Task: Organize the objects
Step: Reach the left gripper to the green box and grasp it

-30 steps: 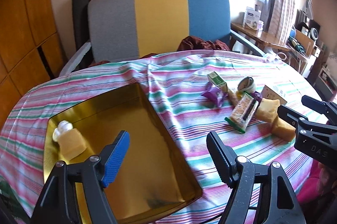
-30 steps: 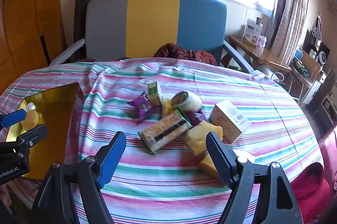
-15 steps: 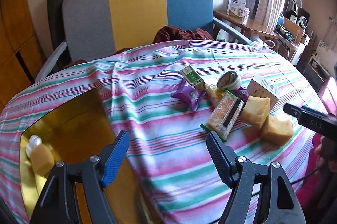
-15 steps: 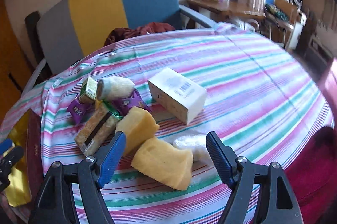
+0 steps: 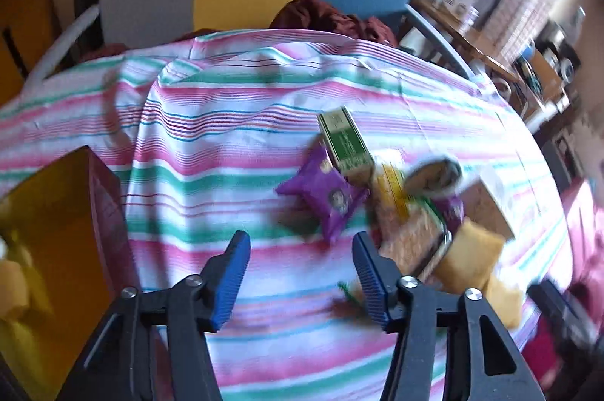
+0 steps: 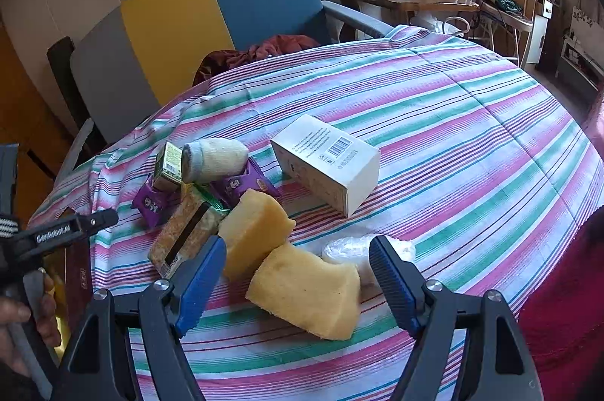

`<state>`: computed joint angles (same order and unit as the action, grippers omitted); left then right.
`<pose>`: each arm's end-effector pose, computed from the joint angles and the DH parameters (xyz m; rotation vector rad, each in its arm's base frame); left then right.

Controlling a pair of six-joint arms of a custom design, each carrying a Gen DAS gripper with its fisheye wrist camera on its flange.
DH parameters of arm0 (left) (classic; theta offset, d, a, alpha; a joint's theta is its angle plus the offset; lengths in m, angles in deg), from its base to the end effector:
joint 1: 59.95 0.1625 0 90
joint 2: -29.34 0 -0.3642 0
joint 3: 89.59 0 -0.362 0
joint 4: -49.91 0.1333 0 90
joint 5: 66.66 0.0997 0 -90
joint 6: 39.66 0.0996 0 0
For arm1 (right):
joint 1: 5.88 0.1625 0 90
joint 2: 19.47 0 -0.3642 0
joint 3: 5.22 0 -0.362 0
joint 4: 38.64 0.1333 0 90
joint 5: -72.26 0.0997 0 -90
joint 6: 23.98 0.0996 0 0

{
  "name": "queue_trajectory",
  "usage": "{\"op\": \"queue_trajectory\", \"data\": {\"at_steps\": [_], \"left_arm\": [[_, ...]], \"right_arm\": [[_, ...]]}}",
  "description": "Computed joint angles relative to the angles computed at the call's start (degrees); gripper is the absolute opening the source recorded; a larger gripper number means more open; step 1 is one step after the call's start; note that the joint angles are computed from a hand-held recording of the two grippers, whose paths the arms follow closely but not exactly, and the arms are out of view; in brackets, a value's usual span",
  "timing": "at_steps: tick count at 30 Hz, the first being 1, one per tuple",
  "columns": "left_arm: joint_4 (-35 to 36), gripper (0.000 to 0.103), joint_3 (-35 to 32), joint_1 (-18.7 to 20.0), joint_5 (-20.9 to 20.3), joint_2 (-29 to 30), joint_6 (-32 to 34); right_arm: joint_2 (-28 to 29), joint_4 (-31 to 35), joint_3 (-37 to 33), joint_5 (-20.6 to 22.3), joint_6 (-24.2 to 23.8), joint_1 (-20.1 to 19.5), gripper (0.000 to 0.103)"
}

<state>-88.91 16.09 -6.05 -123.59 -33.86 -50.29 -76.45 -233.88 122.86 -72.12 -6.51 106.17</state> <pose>-0.1663 -0.5465 0.1712 0.5355 2.5649 -0.4417 0.2102 -0.3796 0.1333 -0.2626 -2.2441 1.0326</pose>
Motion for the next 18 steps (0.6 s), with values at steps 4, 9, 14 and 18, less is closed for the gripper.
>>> {"op": "queue_trajectory", "data": {"at_steps": [4,9,14,18], "left_arm": [[-3.1,0.054,-4.0,-0.5,1.9,4.5,1.7],[-2.9,0.057,-11.3,0.1,2.2,11.1,5.9],[-2.1,0.061,-16.8,0.7,3.5,17.0,8.7],[0.1,0.061,-20.3,1.4,4.2,20.6,9.0]], "right_arm": [[-0.2,0.3,0.0,1.1,-0.2,-0.5,0.08],[-0.5,0.4,0.2,2.2,-0.3,-0.8,0.08],[-0.8,0.5,0.4,3.2,-0.3,-1.2,0.08],[-1.0,0.1,0.6,3.7,-0.3,-1.4,0.08]]}}
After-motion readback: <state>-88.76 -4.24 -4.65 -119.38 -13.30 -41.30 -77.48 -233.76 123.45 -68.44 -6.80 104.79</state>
